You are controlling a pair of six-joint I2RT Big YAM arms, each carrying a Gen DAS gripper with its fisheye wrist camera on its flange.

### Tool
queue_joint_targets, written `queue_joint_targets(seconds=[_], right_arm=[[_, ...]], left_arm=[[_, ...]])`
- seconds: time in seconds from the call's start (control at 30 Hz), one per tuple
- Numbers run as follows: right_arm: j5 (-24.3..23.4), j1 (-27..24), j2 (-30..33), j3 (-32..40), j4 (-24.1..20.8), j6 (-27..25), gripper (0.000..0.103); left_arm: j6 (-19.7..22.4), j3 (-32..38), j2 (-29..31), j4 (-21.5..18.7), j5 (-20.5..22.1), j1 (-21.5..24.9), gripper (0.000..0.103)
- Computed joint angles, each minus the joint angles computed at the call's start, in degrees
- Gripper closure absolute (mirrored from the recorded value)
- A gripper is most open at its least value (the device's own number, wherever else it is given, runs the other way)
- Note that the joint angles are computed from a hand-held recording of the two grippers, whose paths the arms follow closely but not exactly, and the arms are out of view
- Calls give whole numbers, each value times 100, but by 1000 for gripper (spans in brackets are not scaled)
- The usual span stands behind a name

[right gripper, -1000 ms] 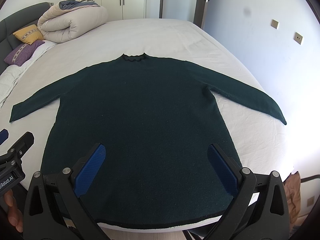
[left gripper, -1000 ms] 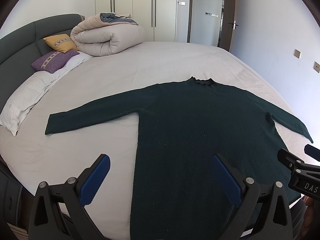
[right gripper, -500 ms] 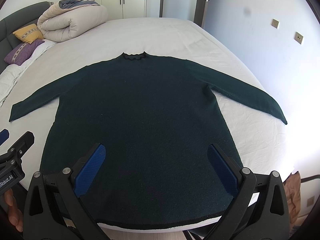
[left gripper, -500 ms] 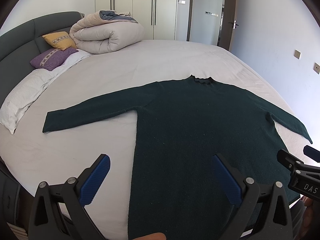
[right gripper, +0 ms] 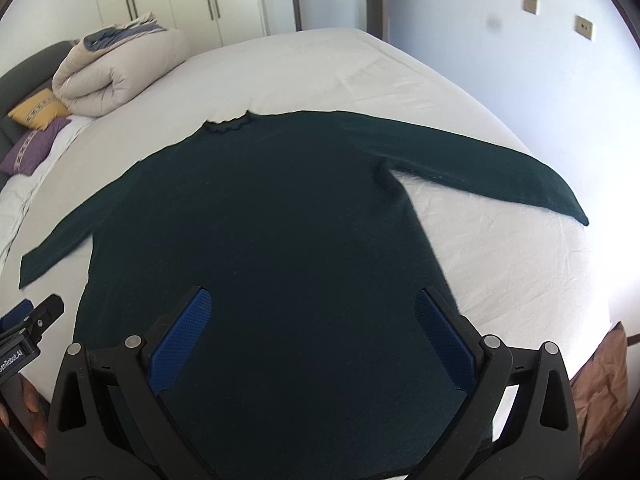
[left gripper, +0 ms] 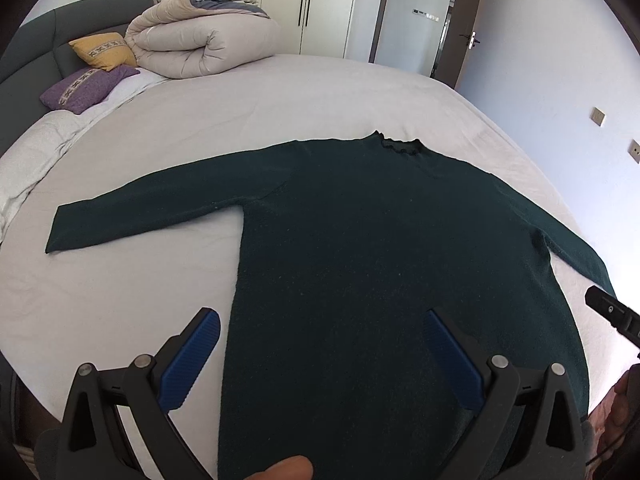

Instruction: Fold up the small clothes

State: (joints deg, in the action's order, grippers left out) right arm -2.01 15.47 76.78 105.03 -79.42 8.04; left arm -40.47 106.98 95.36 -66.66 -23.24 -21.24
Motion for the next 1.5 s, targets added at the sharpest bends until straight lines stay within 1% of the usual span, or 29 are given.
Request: queue_joint_targets(seconds=[0.07,0.1,0.13,0.17,0.27,0.3,0.37,0.43,0.5,0.53,0.6,0.7,0.77,0.8,0.83,0.87,0.93,0.97,1.07,1.13,1.17,1.2,1.23,1.33,1.37,1.4,1.43,1.47,1.5], right_arm=[[-874,-692,166,51,187,67,0],[-1297,-1068,271,81,282,204,0],[-1646,-1433,402,133,354,396,0],[-1952,-1797,556,198,410,649,0],[-2840,-2859,1039,318,723,1706,0],[-3057,-3140,1186,330,889,2081,0],[-3271,-3576,1504,447,1059,2664,0],[-3513,-3844,1805,611,1154,2960,0],[-3902,-3998,2017,712,1406,3287,0],[-3960,-4022,2121,823,1451,3375,0],[-3998,-4019,2379,1149,1379,3456,0],[-4042,-4021,2682,1478,1402,3863,0],[-4088,-4034,2800,1599,1571,4220,0],[-4097,-4035,2812,1561,1731,4423,0],[-4099,-4045,2735,1350,2000,4643,1],[-4106,-4075,2823,1427,2129,4815,3],[-4046,-4077,2912,1475,2278,4966,11],[-4045,-4079,3056,1696,2255,5028,13],[-4118,-4090,3349,2019,2378,5186,24],[-4222,-4127,3428,1972,2628,5292,36],[-4265,-4145,3510,2025,2714,5347,41],[-4293,-4143,3598,2112,2765,5410,50],[-4310,-4138,3675,2171,2782,5415,61],[-4179,-4052,3869,2370,2642,5203,83],[-4078,-4036,3964,2541,2462,5000,87],[-3898,-3983,4097,2828,2160,4720,92],[-3721,-3919,4083,2828,2020,4422,94],[-3546,-3827,4199,3116,1788,4116,95],[-3382,-3720,4218,3257,1498,3688,95]], left_arm=[[-3,97,122,83,-70,5,0],[2,269,251,-82,-49,13,0],[16,547,440,-403,-14,25,0],[34,768,598,-625,21,45,0],[-102,928,765,-592,153,124,0],[-126,1033,851,-630,149,141,0],[-87,1397,1126,-820,244,171,0],[6,1739,1385,-939,452,202,0],[93,2043,1609,-997,615,209,0],[124,2139,1685,-955,744,218,0],[128,2371,1851,-930,937,230,0],[219,2725,2073,-877,1132,208,0],[292,2850,2144,-846,1233,183,0],[336,2948,2205,-865,1277,177,0],[378,2985,2234,-833,1348,178,0],[411,3006,2256,-788,1423,182,0],[445,3094,2330,-802,1447,184,0],[445,3104,2347,-789,1465,173,0],[442,3011,2323,-707,1565,195,2],[451,2957,2309,-656,1580,199,4],[457,2933,2302,-642,1594,210,5],[458,2923,2302,-624,1612,222,5],[454,2883,2284,-585,1626,232,5],[473,2879,2303,-526,1701,278,7],[502,2922,2336,-529,1738,298,9],[532,3053,2412,-575,1771,320,10],[555,3163,2475,-594,1800,346,10],[563,3341,2576,-622,1858,378,10],[560,3628,2734,-697,1950,420,10]])
